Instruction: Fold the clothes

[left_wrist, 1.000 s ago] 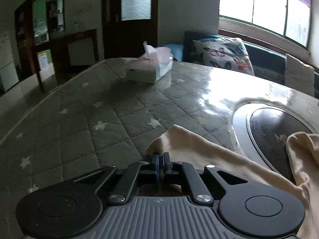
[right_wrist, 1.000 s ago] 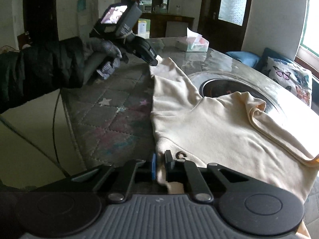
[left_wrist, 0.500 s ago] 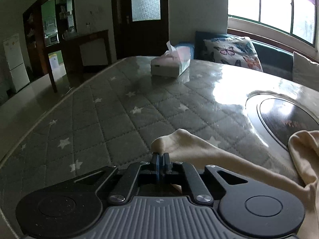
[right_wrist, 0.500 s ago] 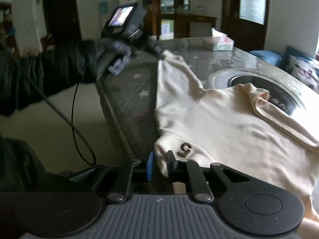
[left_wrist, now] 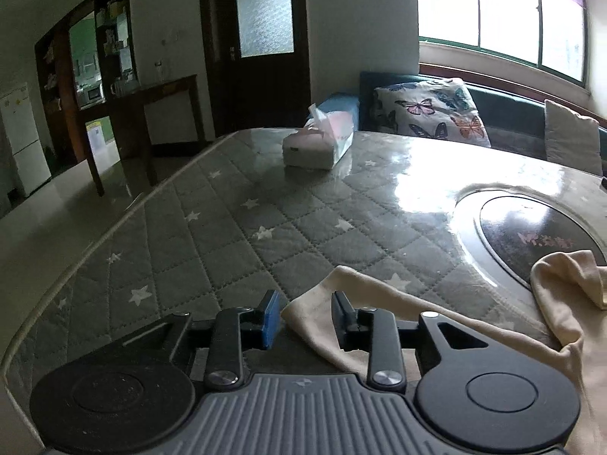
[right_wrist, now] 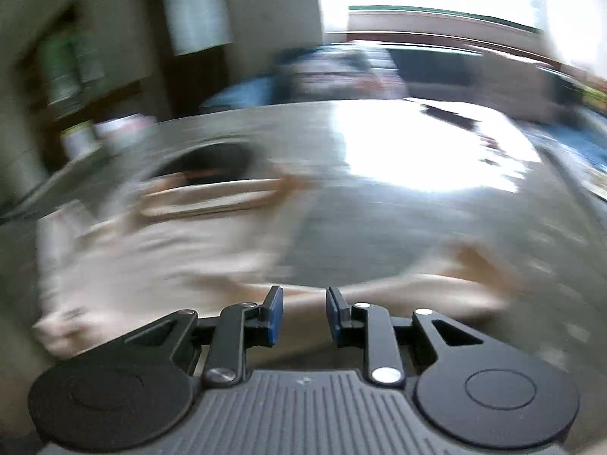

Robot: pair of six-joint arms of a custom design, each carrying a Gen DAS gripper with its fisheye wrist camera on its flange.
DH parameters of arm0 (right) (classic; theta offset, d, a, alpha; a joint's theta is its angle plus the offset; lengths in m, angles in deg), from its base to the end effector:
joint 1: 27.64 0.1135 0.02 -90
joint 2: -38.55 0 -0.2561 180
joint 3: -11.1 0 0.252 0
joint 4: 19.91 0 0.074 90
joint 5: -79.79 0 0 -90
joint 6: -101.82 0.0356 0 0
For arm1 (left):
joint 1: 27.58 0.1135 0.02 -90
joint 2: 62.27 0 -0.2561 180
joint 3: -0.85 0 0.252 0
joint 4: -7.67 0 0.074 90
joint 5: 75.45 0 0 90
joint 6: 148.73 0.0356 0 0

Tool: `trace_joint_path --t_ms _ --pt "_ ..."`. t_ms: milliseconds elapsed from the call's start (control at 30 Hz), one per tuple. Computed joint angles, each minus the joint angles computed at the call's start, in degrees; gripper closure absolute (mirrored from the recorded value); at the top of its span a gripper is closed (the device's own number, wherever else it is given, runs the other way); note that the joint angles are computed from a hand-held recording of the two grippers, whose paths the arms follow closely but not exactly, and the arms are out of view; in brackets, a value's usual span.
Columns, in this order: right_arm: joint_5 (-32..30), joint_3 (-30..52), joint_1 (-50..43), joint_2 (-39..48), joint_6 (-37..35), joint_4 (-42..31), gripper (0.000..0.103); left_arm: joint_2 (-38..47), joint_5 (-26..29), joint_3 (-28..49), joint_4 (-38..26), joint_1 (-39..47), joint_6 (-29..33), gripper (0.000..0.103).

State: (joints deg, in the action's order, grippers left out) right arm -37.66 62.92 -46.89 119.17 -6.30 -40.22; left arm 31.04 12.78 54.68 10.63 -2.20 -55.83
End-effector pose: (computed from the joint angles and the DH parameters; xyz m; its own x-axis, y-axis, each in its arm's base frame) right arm 0.2586 -0.0729 0.1649 -0.6807 -0.0546 -0.7305 -0.2147 0.9683 0.1276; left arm 0.2863 0.1370 0.1437 -0.5598 -0.2096 -0.8017 -0.4231 0.9042 0.0590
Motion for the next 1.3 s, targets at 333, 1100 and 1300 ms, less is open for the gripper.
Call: trace_joint_path --t_ms 333,1100,1300 --pt "-0.4 8.9 -9.0 17.6 12.7 8.9 0.078 -2.3 1.0 0.3 -1.5 -6.6 0.2 0.060" --pt "2.7 -0.1 -10.3 9.6 17.0 18.4 0.099 6.4 5.7 6.9 -4.2 -31.2 -0.5 0.049" --pt "3.0 -2.7 -15.2 -1.9 10.0 11.6 0.099 9.3 7.8 8.1 -4.2 -37.7 2.4 0.048"
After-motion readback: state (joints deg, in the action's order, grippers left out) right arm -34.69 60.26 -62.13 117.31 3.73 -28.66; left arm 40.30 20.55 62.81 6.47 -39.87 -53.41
